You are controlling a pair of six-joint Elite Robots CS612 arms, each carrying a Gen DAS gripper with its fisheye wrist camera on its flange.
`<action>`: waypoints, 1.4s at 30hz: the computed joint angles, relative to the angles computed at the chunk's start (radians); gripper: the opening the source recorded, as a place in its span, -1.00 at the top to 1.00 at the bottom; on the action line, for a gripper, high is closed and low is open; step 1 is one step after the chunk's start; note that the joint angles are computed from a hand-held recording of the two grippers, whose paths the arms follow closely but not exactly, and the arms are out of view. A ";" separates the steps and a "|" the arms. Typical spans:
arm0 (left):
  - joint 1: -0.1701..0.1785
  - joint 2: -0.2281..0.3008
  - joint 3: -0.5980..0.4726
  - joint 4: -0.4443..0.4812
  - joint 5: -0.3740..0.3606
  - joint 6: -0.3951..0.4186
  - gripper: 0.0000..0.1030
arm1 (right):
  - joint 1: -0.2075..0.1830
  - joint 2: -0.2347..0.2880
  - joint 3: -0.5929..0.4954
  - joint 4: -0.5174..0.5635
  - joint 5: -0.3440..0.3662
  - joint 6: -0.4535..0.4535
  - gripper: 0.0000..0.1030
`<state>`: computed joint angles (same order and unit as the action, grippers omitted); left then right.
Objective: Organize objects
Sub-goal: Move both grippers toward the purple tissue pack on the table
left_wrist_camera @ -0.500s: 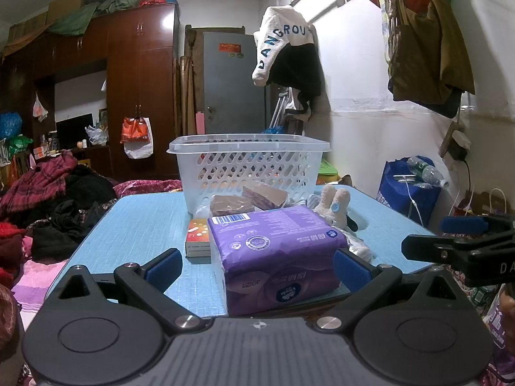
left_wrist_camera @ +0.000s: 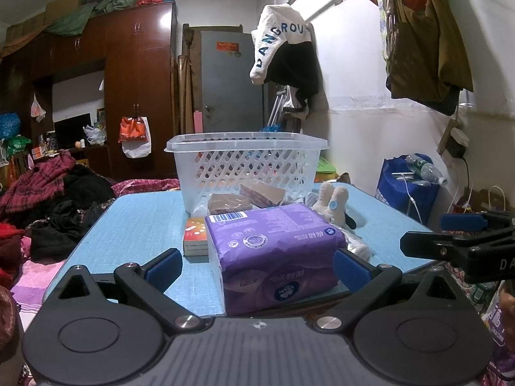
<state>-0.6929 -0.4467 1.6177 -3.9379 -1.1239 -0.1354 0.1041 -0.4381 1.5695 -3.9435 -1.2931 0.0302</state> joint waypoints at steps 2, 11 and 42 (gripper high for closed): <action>-0.001 0.000 0.000 0.002 0.000 -0.001 -0.97 | 0.000 0.000 0.000 0.001 0.000 0.001 -1.00; -0.001 0.000 0.000 0.002 -0.001 -0.001 -0.97 | 0.000 0.000 0.000 0.001 0.000 0.000 -1.00; -0.005 0.002 -0.003 0.012 0.008 0.000 -0.97 | -0.008 0.001 0.000 -0.005 0.020 0.016 -1.00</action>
<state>-0.6977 -0.4446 1.6151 -3.9260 -1.1155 -0.1355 0.0965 -0.4373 1.5691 -3.9485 -1.2728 0.0458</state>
